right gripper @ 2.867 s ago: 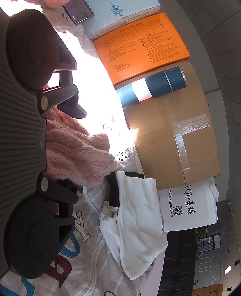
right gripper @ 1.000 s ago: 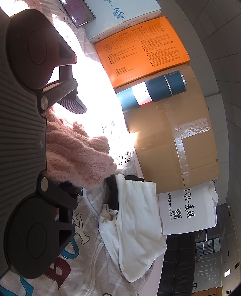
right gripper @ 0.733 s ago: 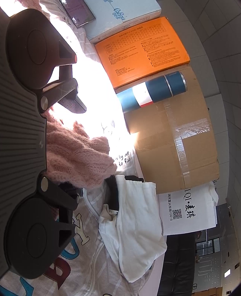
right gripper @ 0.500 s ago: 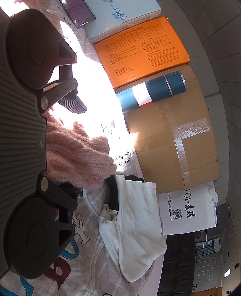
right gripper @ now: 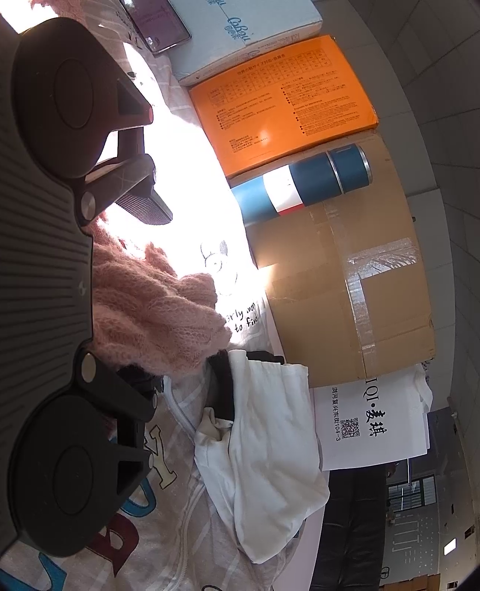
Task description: Fold clothes
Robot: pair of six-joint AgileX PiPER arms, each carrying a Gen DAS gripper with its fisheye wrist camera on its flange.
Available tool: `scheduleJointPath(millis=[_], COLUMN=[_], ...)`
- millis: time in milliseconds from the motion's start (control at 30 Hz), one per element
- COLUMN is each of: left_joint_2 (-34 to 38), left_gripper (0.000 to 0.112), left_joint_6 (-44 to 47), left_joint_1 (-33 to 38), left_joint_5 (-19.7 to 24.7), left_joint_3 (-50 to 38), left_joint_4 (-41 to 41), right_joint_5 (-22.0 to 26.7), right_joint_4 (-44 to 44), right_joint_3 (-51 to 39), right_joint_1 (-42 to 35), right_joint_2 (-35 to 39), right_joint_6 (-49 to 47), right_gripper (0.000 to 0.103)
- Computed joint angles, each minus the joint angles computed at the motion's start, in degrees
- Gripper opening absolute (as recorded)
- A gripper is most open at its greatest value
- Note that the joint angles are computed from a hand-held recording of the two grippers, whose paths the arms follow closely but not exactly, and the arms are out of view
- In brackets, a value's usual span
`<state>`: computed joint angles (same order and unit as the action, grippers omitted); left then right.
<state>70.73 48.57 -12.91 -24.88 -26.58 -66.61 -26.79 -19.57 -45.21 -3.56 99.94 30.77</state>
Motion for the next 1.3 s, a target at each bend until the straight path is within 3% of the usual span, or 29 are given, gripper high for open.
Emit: scheduleJointPath(millis=[133,200,267,300,400,467,667,767,867,967,1133,1200,1300], left_joint_2=[-6.53,-4.77,-1.98,-0.07,4.05,6.56,12.42,13.49,10.13,6.07,-4.32,-10.32,-19.49], left_gripper=[0.011,0.012,0.019,0.019,0.034,0.065,0.083,0.085,0.086,0.087,0.095,0.096,0.098], left_joint_6=[15.76,21.66,26.21,26.81,22.72,20.39,21.80,22.15,18.75,13.63,9.80,11.36,14.76], left_joint_1=[-4.85,-5.68,-6.84,-8.19,-13.22,-16.16,-15.88,-17.25,-16.03,-17.29,-24.85,-29.30,-41.73], left_joint_5=[-6.11,-7.56,-9.60,-11.84,-20.72,-27.18,-28.97,-30.70,-28.79,-30.32,-33.59,-32.70,-34.69], left_joint_3=[1.91,1.77,1.37,1.02,0.25,0.30,-0.47,-0.79,1.17,3.69,8.20,10.11,14.28], left_joint_4=[-19.64,-25.51,-29.64,-30.26,-27.15,-24.91,-23.69,-23.85,-21.57,-18.50,-14.15,-13.66,-15.44], right_joint_5=[-0.27,-0.44,-0.47,-0.47,-0.09,0.29,2.11,2.53,-1.85,-11.71,-23.24,-23.86,-24.36], right_joint_4=[-0.40,-0.68,-0.81,-0.81,-0.17,0.40,0.55,-1.39,-2.93,-1.02,5.63,5.30,-1.32], right_joint_3=[0.13,0.22,0.26,0.26,0.15,0.01,-1.25,-1.97,-0.61,3.30,8.76,10.47,14.77], right_joint_1=[-0.09,-0.15,-0.21,-0.21,-0.04,0.11,0.46,-0.04,-1.30,-3.01,-4.72,-5.18,-6.40], right_joint_2=[-0.10,-0.16,-0.21,-0.21,-0.25,-0.21,0.52,1.04,1.01,0.44,-0.86,-2.62,-7.51], right_joint_6=[0.27,0.45,0.54,0.54,0.03,-0.52,-1.10,1.25,3.69,3.68,3.49,4.34,6.40], right_gripper=[0.074,0.074,0.074,0.074,0.074,0.075,0.085,0.086,0.087,0.092,0.099,0.099,0.099])
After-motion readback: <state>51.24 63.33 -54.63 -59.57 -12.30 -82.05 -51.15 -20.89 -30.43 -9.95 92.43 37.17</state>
